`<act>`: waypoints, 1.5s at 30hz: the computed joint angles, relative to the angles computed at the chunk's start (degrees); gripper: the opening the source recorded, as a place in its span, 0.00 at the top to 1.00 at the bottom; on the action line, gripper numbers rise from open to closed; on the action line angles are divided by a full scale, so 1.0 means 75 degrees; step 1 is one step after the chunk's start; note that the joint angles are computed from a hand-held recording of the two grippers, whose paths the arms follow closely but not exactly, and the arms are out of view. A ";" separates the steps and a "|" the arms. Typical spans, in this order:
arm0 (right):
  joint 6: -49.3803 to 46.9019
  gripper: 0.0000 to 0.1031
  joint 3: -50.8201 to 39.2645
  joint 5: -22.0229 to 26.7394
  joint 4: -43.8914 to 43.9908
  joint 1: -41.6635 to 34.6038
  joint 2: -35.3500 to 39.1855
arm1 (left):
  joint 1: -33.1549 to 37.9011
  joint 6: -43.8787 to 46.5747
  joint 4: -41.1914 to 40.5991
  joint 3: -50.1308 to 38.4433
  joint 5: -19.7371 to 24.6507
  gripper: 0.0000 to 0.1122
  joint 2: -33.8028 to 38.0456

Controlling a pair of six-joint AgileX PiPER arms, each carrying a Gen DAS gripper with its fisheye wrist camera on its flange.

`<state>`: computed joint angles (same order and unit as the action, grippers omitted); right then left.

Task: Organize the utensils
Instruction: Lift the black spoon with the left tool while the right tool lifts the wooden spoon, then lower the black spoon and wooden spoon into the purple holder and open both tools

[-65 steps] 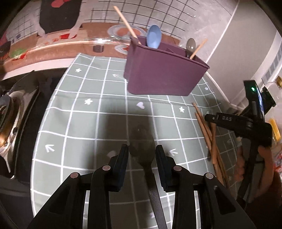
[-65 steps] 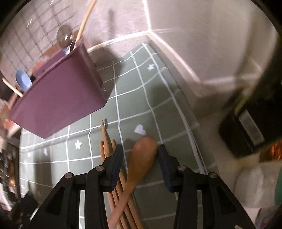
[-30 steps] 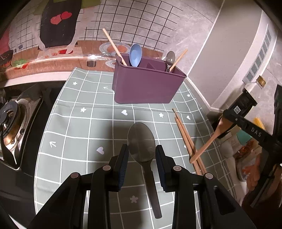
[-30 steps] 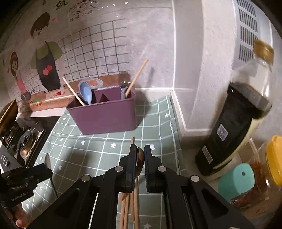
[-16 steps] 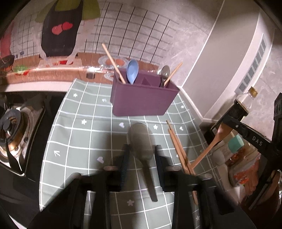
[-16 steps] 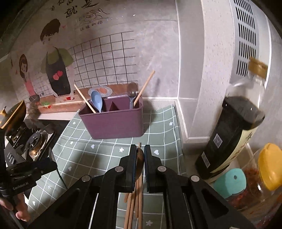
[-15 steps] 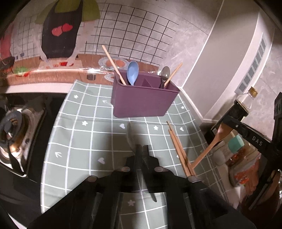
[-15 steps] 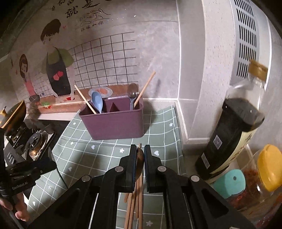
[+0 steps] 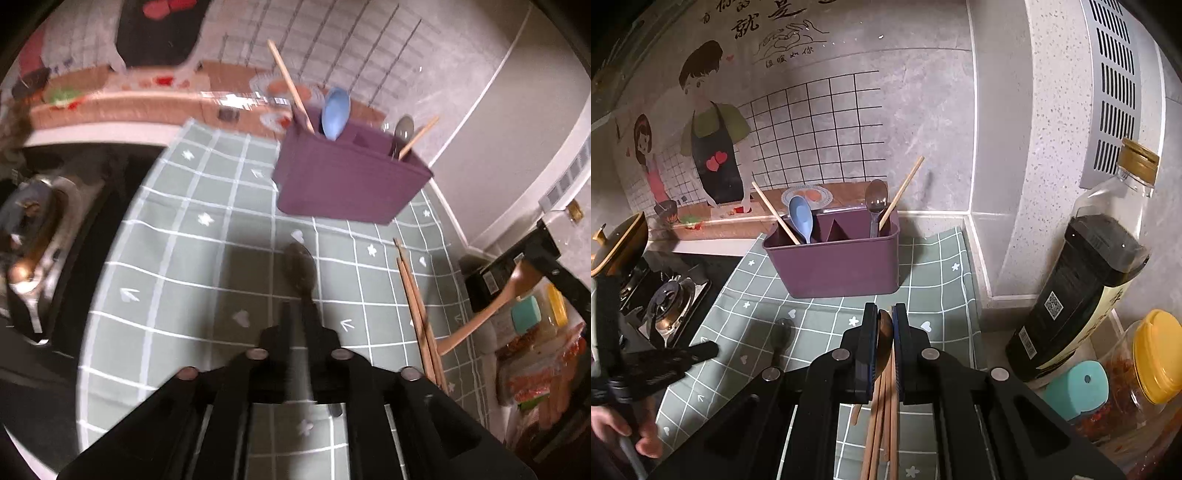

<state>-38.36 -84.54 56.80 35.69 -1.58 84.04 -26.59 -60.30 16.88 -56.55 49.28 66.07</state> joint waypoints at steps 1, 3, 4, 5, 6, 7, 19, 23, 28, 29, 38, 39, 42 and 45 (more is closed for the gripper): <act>-0.0001 0.93 -0.0018 0.0004 0.0003 0.0015 0.0004 | 0.0181 0.0264 -0.0348 0.0065 -0.0317 0.62 0.0140; 0.0007 0.93 -0.0043 -0.0032 -0.0038 0.0059 -0.0008 | 0.0349 0.0378 -0.0558 0.0200 -0.0867 0.40 0.0360; -0.0002 0.93 -0.0055 -0.0070 -0.0068 0.0081 -0.0012 | 0.0263 0.0201 -0.0297 0.0089 -0.0864 0.34 0.0595; -0.0008 0.93 -0.0058 -0.0099 -0.0090 0.0092 -0.0028 | 0.0157 -0.0009 -0.0001 -0.0048 -0.0778 0.33 0.0773; -0.0025 0.93 -0.0051 -0.0139 -0.0097 0.0092 -0.0043 | -0.0078 -0.0376 0.0565 -0.0285 -0.0482 0.33 0.1050; -0.0046 0.93 -0.0043 -0.0172 -0.0087 0.0077 -0.0054 | -0.0231 -0.0437 0.0825 -0.0532 -0.0185 0.33 0.1282; -0.0225 0.93 -0.0198 -0.0354 0.0141 -0.0257 0.0253 | -0.0213 -0.0951 0.1801 -0.1778 0.0823 0.44 0.2942; -0.0266 0.93 -0.0243 -0.0320 0.0161 -0.0360 0.0351 | -0.0123 -0.0887 0.1699 -0.1931 0.0898 0.50 0.3158; -0.0216 0.93 -0.0333 -0.0256 0.0123 -0.0390 0.0465 | -0.0050 -0.0813 0.1569 -0.1908 0.0926 0.70 0.3296; -0.0224 0.93 -0.0335 -0.0246 0.0126 -0.0391 0.0463 | -0.0101 -0.0918 0.1682 -0.1854 0.0951 0.70 0.3265; -0.0252 0.93 -0.0563 0.0144 0.0209 -0.0398 0.0555 | -0.0735 -0.1509 0.2207 -0.1067 0.0382 0.71 0.1732; -0.0179 0.93 -0.0579 0.0134 0.0120 -0.0357 0.0557 | -0.0895 -0.1642 0.2430 -0.1092 0.0449 0.71 0.1568; 0.0027 0.93 -0.0625 0.0084 -0.0119 -0.0211 0.0512 | -0.1452 -0.2030 0.3187 -0.1435 0.0923 0.71 0.1223; 0.0217 0.93 -0.0964 -0.0028 -0.0215 -0.0067 0.0422 | -0.1710 -0.1912 0.4059 -0.2321 0.1325 0.71 0.0935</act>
<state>-36.74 -91.76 56.58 34.08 -2.09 87.21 -39.42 -74.64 47.32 -73.95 59.22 73.09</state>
